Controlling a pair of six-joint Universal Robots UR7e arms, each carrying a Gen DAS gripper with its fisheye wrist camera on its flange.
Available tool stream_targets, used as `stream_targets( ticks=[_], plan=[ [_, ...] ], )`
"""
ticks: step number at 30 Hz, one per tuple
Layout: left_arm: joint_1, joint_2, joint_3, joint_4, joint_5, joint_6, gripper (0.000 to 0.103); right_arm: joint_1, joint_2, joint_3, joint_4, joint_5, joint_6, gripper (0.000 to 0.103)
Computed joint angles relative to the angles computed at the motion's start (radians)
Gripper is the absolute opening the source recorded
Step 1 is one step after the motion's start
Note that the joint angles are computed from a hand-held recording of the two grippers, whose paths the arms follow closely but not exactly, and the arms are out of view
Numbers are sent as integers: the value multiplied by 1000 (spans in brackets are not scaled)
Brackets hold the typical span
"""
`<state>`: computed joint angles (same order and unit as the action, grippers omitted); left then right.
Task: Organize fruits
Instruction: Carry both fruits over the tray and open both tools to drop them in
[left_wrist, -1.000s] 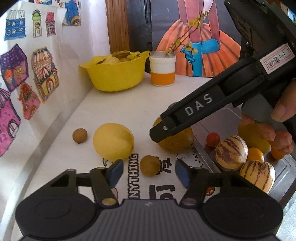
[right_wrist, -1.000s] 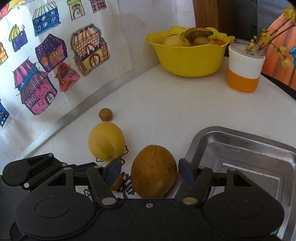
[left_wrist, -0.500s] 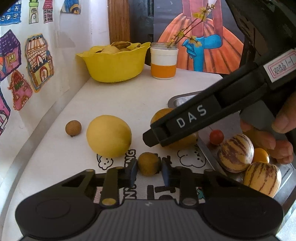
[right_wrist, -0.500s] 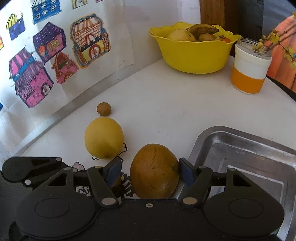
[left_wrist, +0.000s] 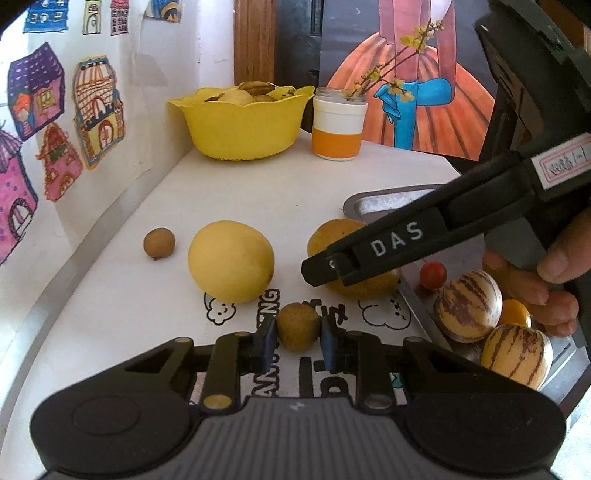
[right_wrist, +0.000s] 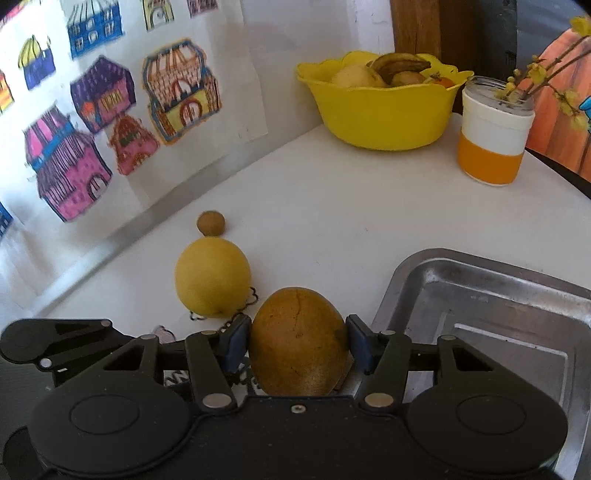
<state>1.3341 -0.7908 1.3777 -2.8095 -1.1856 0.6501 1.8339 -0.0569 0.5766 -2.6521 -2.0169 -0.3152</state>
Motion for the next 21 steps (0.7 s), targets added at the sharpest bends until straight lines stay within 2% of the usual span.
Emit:
stream_targets(
  ticks=[4,8,11,15,21],
  plan=[
    [-8,-10,9,-14,-2,-10,28,0,-56,82,-77,31,19,57],
    [-24,-7,9,-44,-7,-13,28,0,-117,172,-180,28,17,58],
    [-38,6,-1,-78,-13,-44,28,-1,-158,237,-267,-2,5,58],
    [-53,34,-52,-50,-38,-113,28,-15,-219,327,-354,-28,23,58],
    [-75,84,-120,-7,-69,-124,28,-45,-293,453,-442,-76,62,58]
  ],
)
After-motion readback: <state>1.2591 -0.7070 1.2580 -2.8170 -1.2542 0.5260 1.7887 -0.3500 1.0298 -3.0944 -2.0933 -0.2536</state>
